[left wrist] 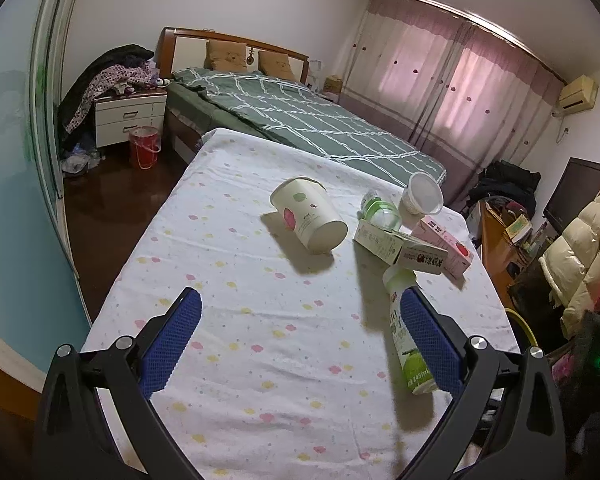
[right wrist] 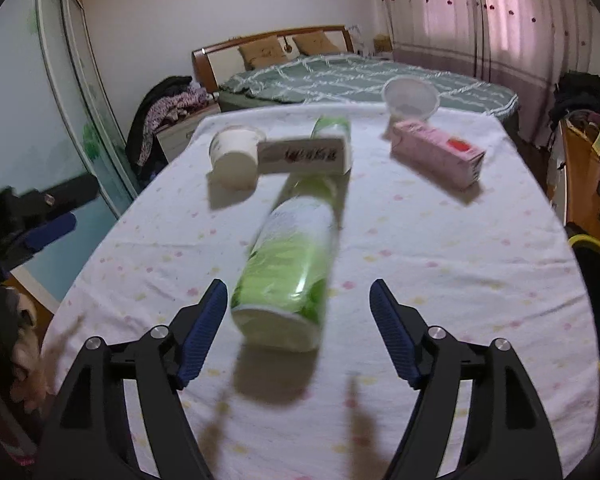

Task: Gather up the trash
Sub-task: 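Grasp the green-labelled plastic bottle with the right gripper, then drop the bottle in the bin with the right gripper while left gripper nears tea box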

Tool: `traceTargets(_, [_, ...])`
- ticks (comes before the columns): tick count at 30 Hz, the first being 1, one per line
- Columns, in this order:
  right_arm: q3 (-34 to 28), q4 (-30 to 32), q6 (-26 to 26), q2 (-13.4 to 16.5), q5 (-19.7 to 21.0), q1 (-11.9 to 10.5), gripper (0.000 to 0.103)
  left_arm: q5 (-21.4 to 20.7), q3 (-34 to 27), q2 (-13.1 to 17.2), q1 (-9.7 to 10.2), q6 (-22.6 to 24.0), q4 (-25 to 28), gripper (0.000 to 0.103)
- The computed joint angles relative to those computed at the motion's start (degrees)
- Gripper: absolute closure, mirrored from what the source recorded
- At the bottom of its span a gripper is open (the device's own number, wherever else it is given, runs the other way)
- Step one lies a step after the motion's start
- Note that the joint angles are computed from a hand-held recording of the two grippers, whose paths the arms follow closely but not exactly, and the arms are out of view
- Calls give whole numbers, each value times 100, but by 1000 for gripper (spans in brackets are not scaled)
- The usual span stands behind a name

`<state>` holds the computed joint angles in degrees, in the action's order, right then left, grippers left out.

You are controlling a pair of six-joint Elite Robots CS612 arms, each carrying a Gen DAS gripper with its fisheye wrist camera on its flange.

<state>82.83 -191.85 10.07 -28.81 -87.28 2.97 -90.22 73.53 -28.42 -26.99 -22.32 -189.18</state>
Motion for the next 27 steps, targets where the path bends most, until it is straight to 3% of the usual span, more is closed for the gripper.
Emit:
traceTargets(5, [-300,458,-51,146,-314,135,33,-36,57,-5,38,-112,-82,5])
traceTargets(7, [-352,541,-66,169,-446,155,50,-49,70,-2,52,-139,-109,5])
traceTargets(9, [-344,583,-33,153,-455,145,51,-51,82,2,61,-154,-128,5])
traceTargets(21, [271,-653,-46,-269,-388,15,53,-86,120,-2,75,-192,-194,5])
traceTargets(27, [413,-769,97,-388,-241,-71,53,-59,141,-24,51,-137,-210,5])
